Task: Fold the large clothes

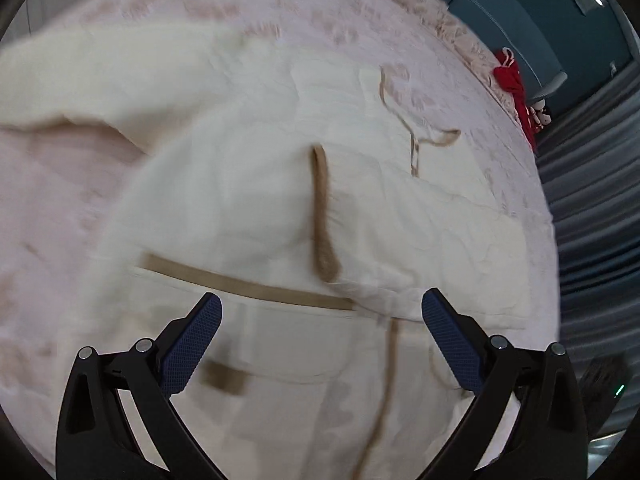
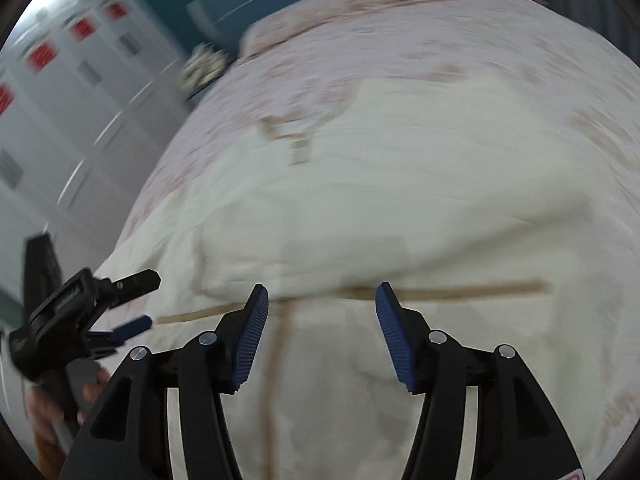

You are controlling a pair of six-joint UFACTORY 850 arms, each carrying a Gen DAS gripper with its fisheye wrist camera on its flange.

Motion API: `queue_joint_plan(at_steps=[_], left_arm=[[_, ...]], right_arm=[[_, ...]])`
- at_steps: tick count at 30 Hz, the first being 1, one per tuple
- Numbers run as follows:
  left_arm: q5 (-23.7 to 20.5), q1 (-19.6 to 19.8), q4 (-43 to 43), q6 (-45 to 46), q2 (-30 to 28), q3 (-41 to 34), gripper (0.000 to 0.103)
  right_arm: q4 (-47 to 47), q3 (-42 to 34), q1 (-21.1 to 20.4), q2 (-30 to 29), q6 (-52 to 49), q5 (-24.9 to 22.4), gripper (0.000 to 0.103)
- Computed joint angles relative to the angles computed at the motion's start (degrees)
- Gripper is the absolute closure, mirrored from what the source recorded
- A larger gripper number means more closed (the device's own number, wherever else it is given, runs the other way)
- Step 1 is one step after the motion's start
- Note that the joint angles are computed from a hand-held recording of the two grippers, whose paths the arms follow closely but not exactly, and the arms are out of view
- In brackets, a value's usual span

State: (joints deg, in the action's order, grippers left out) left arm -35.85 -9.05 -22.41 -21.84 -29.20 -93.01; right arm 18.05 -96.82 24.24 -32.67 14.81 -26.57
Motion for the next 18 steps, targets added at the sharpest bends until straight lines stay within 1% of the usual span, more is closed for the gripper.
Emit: queue_joint_plan(at_steps=[1, 2, 3, 4, 5, 6, 7, 9, 11, 12, 13, 15, 16, 17, 18], left_arm=[[-0.29, 0.15, -4.76, 1.46, -1.84, -1.27, 0.005], [-0.67, 0.30, -7.12, 1.99, -2.90, -1.93, 0.006], [-1.02, 0.24, -7.84, 1.09, -3.89, -2.74, 0.009], [-1.04, 0.23, -9.57, 0.95, -4.93, -3.41, 0.012], [-1.35, 0.10, -9.32, -0.03, -5.51, -3.96, 0.020], [-1.46, 0.02, -9.02, -0.88, -6.02, -4.52, 0.032], [-1.59, 0.05, -9.28, -0.79, -6.39, -5.02, 0.041], [-2.47, 0.12, -9.09, 0.13, -7.11, -6.30, 0.080], [-2.62, 0.08, -6.22, 0.19, -7.31, -7.69, 0.091], [-2.58, 0.13, -4.79, 0.73, -7.27, -8.53, 0.094], [-2.35, 0.22, -3.59, 0.88, -7.10, -8.96, 0.095], [-1.40, 0.22, 1.75, -0.47, -6.65, -10.47, 0.096], [-0.79, 0.32, 4.39, -1.16, -6.34, -11.30, 0.096], [-0.45, 0.51, 5.37, -1.28, -6.22, -11.83, 0.096], [0.00, 0.74, 6.53, -1.58, -5.94, -12.26, 0.096]], right_arm=[[0.07, 2.34, -1.23, 1.37, 1.55, 0.57, 0.047], [0.82, 4.20, -2.48, 2.40, 2.51, 1.04, 0.047], [1.33, 5.22, -3.24, 2.83, 3.42, 1.41, 0.047], [2.98, 6.44, -4.22, 3.32, 3.42, 2.22, 0.047], [5.79, 7.60, -5.26, 3.87, 2.09, 3.18, 0.047], [9.08, 8.43, -6.39, 4.05, 0.44, 4.22, 0.047], [11.94, 8.50, -7.36, 3.73, -1.01, 4.65, 0.047], [21.59, 8.62, -9.38, 2.67, -7.09, 5.21, 0.047], [32.19, 9.15, -10.88, 1.86, -14.60, 5.86, 0.047], [36.92, 8.79, -11.50, 1.20, -18.04, 5.94, 0.047], [39.46, 7.97, -11.86, 0.44, -20.01, 6.14, 0.046], [42.02, 5.69, -12.17, -1.30, -22.17, 6.41, 0.047], [43.51, 4.21, -12.35, -2.46, -23.09, 6.06, 0.049], [44.73, 2.35, -12.55, -3.86, -23.72, 5.09, 0.055], [43.56, 0.63, -12.65, -4.87, -22.50, 4.29, 0.076]])
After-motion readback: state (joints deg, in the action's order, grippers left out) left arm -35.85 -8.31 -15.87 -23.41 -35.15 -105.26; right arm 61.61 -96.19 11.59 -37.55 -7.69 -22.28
